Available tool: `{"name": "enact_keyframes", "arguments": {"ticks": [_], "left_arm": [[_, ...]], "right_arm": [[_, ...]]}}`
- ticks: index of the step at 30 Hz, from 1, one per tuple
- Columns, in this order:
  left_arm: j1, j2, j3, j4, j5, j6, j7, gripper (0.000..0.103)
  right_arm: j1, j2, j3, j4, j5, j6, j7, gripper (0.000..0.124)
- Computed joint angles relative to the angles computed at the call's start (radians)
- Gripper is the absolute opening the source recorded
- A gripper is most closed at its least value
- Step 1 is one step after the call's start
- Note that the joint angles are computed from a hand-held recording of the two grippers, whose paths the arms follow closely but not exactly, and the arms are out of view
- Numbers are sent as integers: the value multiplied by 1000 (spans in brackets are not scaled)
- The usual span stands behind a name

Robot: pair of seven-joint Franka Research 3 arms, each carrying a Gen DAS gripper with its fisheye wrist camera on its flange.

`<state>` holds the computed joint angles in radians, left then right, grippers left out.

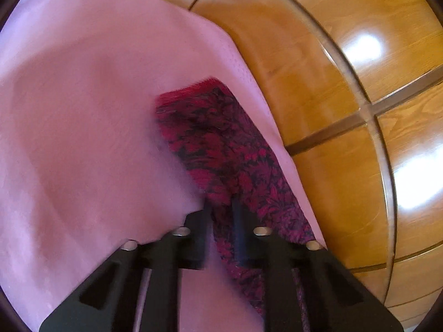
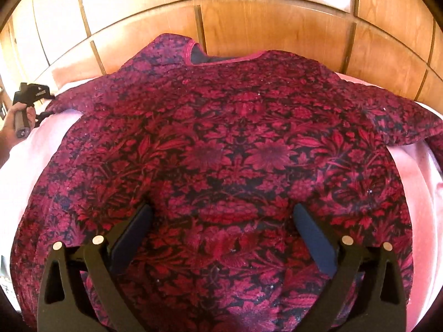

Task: Fold small clothes
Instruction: 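Lay the top flat and open both grippers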

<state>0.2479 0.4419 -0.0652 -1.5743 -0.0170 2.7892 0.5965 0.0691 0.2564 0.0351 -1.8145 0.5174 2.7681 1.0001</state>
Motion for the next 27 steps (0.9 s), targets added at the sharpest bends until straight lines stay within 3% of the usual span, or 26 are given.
{"name": "enact_keyframes", "arguments": {"ticks": [4,5,8,12,15,17,19,21,23,27], "left_arm": [[-105,-152,140,-228,165,161,-208,9],[-153,-210,204,-307,261,193,-306,9],[-182,-317,251,-437,408,156,-462,8],[-138,-335,204,-481,438,109,-459,8],[-115,-316,155,-406,438,-11,-445,13],[-114,-322,119,-372,467,-52,-443,22],[-128,-329,92,-356,534,-47,-448,38],[-154,-354,59,-369,593,-13,-443,46],[-187,-359,13,-372,602,27,-379,46],[-265,-319,-86,-338,458,48,-78,46]], "right_arm": [[4,0,-4,1,-12,3,7,101],[6,0,-6,-1,-19,6,12,101],[9,-3,-7,-9,-28,15,20,101],[14,-3,-10,-13,-44,22,35,101],[13,-3,-8,-13,-46,23,37,101],[8,-4,-5,-13,-39,21,30,101],[5,-3,0,-11,-27,21,23,101],[3,0,1,-7,-18,19,21,101],[-11,1,11,2,13,5,-4,101],[-80,-12,36,41,199,-102,-82,96]]}}
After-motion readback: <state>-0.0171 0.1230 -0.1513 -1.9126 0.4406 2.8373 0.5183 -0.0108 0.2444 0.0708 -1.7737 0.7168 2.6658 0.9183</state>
